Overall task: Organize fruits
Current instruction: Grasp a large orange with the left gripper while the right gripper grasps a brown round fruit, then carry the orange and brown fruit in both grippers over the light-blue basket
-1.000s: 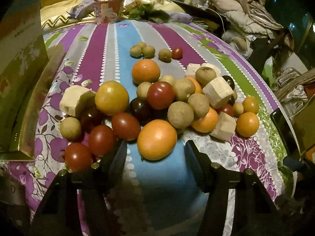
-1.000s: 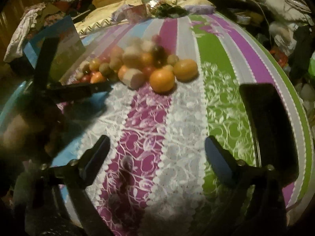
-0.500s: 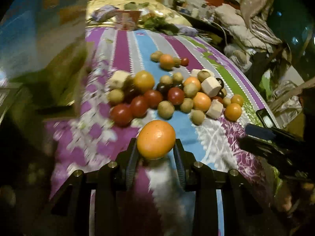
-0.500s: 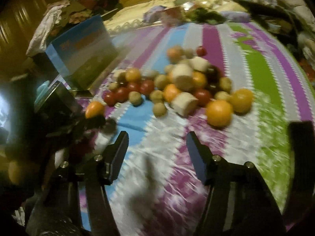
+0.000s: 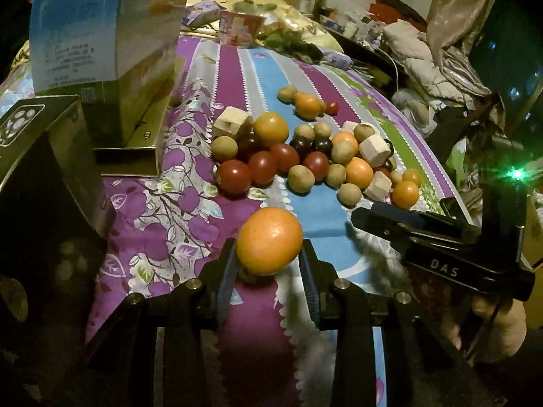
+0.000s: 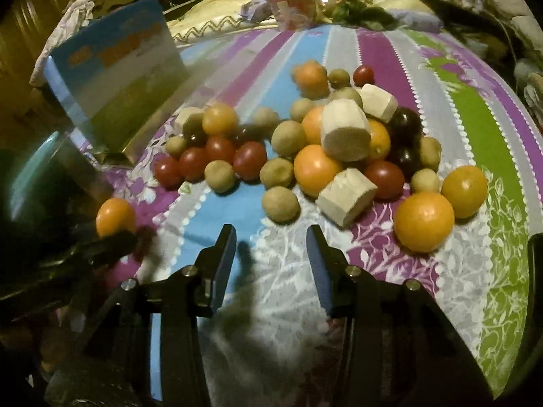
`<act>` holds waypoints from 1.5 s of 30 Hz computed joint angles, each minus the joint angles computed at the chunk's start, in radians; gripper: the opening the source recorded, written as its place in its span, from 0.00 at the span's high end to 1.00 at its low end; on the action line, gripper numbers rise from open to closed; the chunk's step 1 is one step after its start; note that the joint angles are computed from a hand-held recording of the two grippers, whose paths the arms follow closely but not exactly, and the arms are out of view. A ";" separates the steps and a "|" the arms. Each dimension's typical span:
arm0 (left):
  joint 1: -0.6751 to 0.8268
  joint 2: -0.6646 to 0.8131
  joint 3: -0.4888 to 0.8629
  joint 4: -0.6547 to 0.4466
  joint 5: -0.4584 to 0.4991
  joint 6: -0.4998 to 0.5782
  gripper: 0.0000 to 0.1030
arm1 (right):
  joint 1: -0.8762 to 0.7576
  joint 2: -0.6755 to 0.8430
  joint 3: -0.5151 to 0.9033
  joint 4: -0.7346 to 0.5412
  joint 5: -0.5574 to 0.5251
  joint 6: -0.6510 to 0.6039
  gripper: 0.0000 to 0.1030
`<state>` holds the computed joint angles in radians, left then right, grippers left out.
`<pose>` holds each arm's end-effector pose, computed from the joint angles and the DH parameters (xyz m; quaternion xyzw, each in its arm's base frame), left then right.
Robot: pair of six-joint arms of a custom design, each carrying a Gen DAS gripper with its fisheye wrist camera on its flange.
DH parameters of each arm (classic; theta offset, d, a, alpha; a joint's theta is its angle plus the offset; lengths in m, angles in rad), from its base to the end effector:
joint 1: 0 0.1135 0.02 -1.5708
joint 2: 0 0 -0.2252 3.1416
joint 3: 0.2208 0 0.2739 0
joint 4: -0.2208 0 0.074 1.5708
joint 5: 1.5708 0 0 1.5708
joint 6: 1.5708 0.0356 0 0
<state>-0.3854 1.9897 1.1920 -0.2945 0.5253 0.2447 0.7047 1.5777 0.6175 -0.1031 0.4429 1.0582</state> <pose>0.3542 -0.1629 0.0768 0.3492 0.8729 -0.2677 0.2106 0.2198 0.1669 0.0613 0.2203 0.9199 0.0538 0.3198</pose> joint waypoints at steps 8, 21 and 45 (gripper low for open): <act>-0.007 0.051 0.059 -0.010 -0.021 -0.036 0.64 | -0.070 0.129 0.116 -0.027 -0.010 -0.086 0.71; -0.049 -0.081 0.039 -0.050 -0.142 -0.050 0.64 | 0.032 -0.071 0.161 -0.406 0.151 0.135 0.75; 0.385 -0.264 0.345 -0.346 -0.082 -0.044 0.64 | 0.143 0.251 1.019 -0.760 0.275 -0.062 0.75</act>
